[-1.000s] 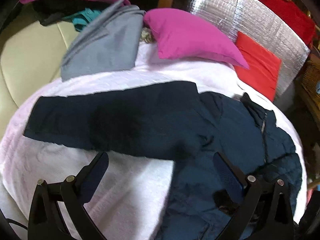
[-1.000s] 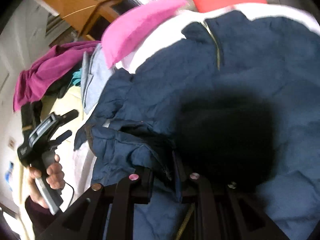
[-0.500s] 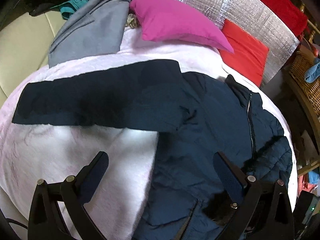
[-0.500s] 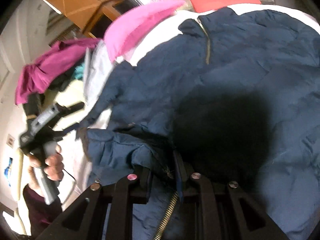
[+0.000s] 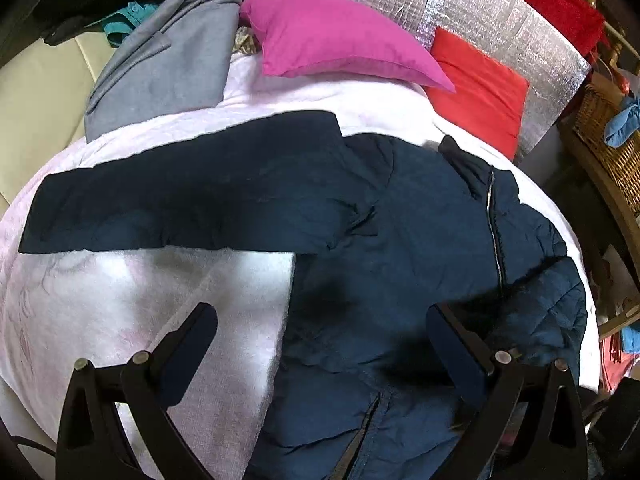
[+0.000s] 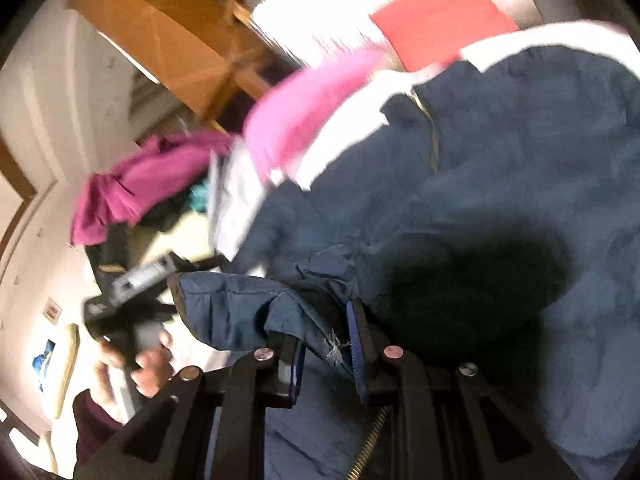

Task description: Fold large clothes

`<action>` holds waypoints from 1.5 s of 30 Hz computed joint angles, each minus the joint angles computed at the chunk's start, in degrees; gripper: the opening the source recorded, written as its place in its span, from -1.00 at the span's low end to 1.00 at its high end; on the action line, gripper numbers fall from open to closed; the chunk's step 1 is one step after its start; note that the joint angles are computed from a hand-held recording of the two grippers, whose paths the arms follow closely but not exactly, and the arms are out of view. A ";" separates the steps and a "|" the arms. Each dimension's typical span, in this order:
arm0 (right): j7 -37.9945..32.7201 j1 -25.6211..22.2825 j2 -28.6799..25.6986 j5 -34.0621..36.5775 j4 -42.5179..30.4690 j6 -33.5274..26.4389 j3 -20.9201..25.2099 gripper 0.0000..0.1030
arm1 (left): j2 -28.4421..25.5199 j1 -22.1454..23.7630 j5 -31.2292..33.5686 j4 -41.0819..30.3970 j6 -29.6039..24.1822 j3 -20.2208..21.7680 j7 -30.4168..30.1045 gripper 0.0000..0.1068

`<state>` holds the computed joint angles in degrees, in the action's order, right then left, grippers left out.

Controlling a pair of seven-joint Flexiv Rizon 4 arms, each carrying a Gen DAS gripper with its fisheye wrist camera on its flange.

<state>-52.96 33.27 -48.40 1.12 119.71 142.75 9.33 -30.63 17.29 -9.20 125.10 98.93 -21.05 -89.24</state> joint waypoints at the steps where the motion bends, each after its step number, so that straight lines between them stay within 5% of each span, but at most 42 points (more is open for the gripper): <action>1: -0.93 0.56 -0.26 0.78 -0.32 2.33 -0.26 -0.51 | 0.07 -0.32 -0.09 -0.01 0.53 0.47 -0.25 0.93; 5: -1.40 -1.03 -0.50 -1.68 -0.11 8.59 0.63 -0.42 | -0.10 1.42 0.08 0.09 0.74 -0.75 -1.07 0.93; 6: -1.84 -0.98 -0.73 -1.80 -0.31 9.81 0.50 -0.14 | -0.14 1.59 0.10 0.08 0.57 -0.85 -1.22 0.93; 7: -2.61 -0.68 -0.33 -2.19 -0.21 8.66 -0.12 0.77 | -0.14 1.48 0.12 0.04 0.33 -0.67 -1.28 0.93; 9: -1.80 -1.92 0.52 -5.33 0.03 3.51 -0.16 1.00 | -0.07 1.30 0.24 0.01 -0.03 -0.52 -1.09 0.93; 12: 4.76 -3.92 1.69 -8.09 -1.21 -7.12 0.67 1.00 | -0.08 1.31 0.65 0.08 0.44 -0.59 -0.61 0.93; 16: 1.50 -1.45 2.12 -4.48 -2.05 -5.20 -0.57 1.00 | -0.79 7.42 1.77 1.35 -0.47 -7.34 0.70 0.93; 19: -0.18 -1.47 3.56 -0.78 -0.47 -0.77 -1.30 1.00 | -2.99 16.58 2.35 3.08 -3.43 -18.22 2.89 0.93; 22: -2.16 -0.21 7.09 5.88 1.93 -4.00 -3.71 1.00 | -7.83 25.29 2.83 4.74 -6.28 -29.43 5.73 0.93; 25: 0.76 -2.75 8.35 8.73 3.30 -7.37 -3.44 1.00 | -11.94 28.43 3.93 5.00 -9.31 -34.83 8.34 0.93; 28: 1.26 -2.54 8.17 12.86 2.40 -10.52 -6.52 1.00 | -13.15 25.50 3.19 3.51 -11.48 -33.87 9.75 0.83; 30: 0.48 -1.62 8.57 15.05 0.62 -14.96 -9.66 1.00 | -14.49 23.32 1.36 1.88 -12.88 -32.67 10.10 0.18; 32: 1.80 -4.00 7.18 14.16 -1.95 -17.22 -9.94 1.00 | -14.63 19.94 -0.79 0.42 -12.07 -29.65 9.29 -0.15; 36: 3.22 -6.56 4.72 11.50 -6.48 -21.66 -11.40 0.95 | -16.50 17.63 -2.20 -1.93 -8.51 -28.09 9.54 -0.49; 38: 3.76 -8.31 3.39 9.24 -8.71 -23.36 -11.38 0.70 | -17.19 16.60 -1.17 -3.42 -6.04 -27.53 9.47 -0.56; 40: 4.61 -9.89 2.92 7.55 -11.34 -30.18 -11.70 0.07 | -17.58 15.20 0.07 -5.29 -4.38 -26.41 9.40 -0.62; 41: 5.79 -11.87 2.71 4.97 -11.72 -31.34 -10.72 -0.07 | -17.15 13.10 0.79 -6.54 -2.78 -24.35 9.21 -0.67; 45: 6.34 -16.61 0.64 -1.82 -14.47 -33.34 -6.31 -0.26 | -15.35 4.16 2.30 -13.25 0.57 -14.77 8.61 -0.75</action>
<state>-46.62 16.66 -47.77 -0.70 105.25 109.41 3.02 -45.98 21.45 -6.90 111.85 99.50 -35.82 -80.63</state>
